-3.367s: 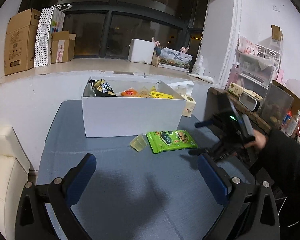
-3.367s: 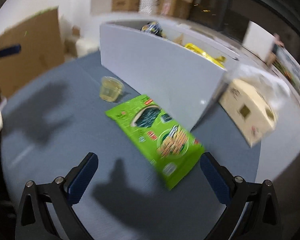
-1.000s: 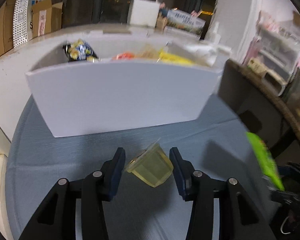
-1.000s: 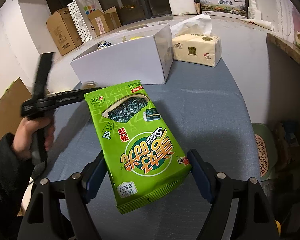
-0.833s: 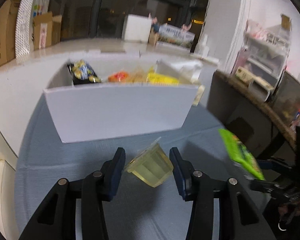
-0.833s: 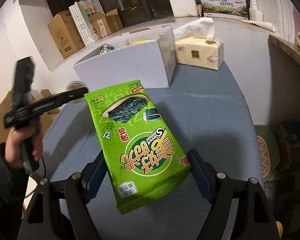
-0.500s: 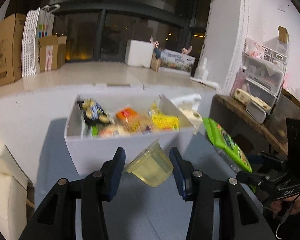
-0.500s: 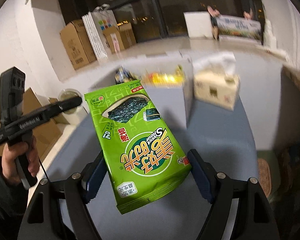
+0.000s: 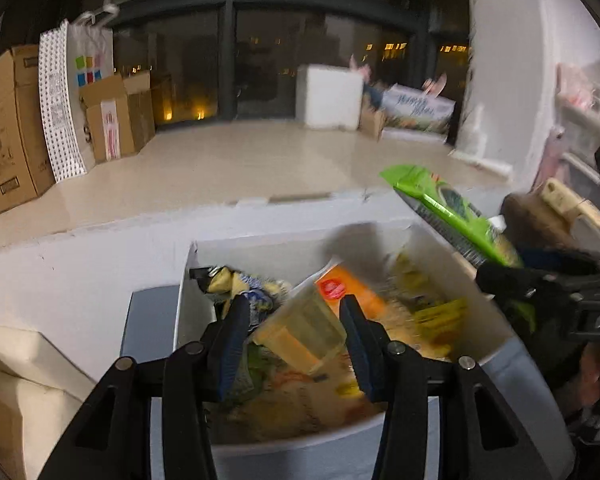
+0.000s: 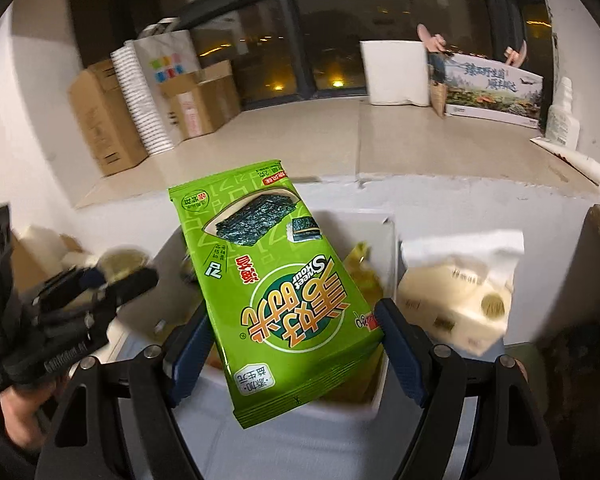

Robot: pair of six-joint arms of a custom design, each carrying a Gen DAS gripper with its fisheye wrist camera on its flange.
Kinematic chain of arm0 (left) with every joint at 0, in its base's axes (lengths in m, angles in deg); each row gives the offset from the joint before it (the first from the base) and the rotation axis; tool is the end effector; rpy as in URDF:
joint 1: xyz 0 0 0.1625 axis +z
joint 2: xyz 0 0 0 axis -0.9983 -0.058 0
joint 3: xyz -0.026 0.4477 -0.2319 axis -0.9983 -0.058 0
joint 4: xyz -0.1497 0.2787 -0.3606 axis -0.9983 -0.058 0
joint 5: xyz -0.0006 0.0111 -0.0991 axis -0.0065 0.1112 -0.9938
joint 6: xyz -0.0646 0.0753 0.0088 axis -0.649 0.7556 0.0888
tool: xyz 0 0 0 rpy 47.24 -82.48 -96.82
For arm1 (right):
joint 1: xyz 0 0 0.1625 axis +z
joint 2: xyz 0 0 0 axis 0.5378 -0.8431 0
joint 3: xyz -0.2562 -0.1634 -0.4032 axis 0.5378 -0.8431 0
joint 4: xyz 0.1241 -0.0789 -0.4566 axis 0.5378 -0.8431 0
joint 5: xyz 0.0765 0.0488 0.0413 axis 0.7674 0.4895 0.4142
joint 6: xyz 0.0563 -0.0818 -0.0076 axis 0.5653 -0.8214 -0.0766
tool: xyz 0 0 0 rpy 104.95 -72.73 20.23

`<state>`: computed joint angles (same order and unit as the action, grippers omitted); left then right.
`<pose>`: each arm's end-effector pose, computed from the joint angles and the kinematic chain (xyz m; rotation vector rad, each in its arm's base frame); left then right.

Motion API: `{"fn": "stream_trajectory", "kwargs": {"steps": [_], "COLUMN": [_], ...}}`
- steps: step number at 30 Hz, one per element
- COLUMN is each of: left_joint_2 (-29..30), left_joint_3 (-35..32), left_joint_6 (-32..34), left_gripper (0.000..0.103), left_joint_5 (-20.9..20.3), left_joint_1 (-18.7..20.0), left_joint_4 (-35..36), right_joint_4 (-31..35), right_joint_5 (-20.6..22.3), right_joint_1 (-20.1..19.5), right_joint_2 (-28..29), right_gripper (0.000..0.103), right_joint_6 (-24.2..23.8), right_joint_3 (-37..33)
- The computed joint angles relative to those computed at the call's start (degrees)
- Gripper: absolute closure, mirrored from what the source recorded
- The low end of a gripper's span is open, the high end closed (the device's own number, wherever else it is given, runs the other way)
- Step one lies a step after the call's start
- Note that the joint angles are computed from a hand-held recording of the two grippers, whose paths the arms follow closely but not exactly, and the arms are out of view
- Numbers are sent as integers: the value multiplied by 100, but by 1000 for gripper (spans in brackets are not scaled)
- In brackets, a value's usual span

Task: Organize snacks

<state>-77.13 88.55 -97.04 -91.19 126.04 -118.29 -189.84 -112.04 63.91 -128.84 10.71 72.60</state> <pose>-0.3699 -0.5769 0.1204 0.6257 2.2907 -0.9888 0.1711 -0.5908 0.3417 0.6751 -2.4838 0.8736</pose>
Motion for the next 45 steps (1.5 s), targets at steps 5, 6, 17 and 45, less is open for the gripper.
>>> {"fn": "stream_trajectory", "kwargs": {"steps": [5, 6, 17, 45], "left_joint_2": [-56, -83, -173, -2164], "left_joint_3": [-94, -107, 297, 2468], "left_joint_6": [-653, -870, -1290, -6086], "left_gripper": [0, 0, 0, 0], "left_joint_5": [-69, -60, 488, 901], "left_joint_1": [234, 259, -140, -3264], "left_joint_4": [578, 837, 938, 3927], "right_joint_4": [-349, -437, -1001, -1249], "right_joint_5": [-276, -231, -283, -749], "right_joint_1": [-49, -78, -133, 842], "right_joint_2": [300, 278, 83, -2890], "right_gripper": [0, 0, 0, 0], "right_joint_6": [6, 30, 89, -376], "right_joint_3": [-132, -100, 221, 2948]}}
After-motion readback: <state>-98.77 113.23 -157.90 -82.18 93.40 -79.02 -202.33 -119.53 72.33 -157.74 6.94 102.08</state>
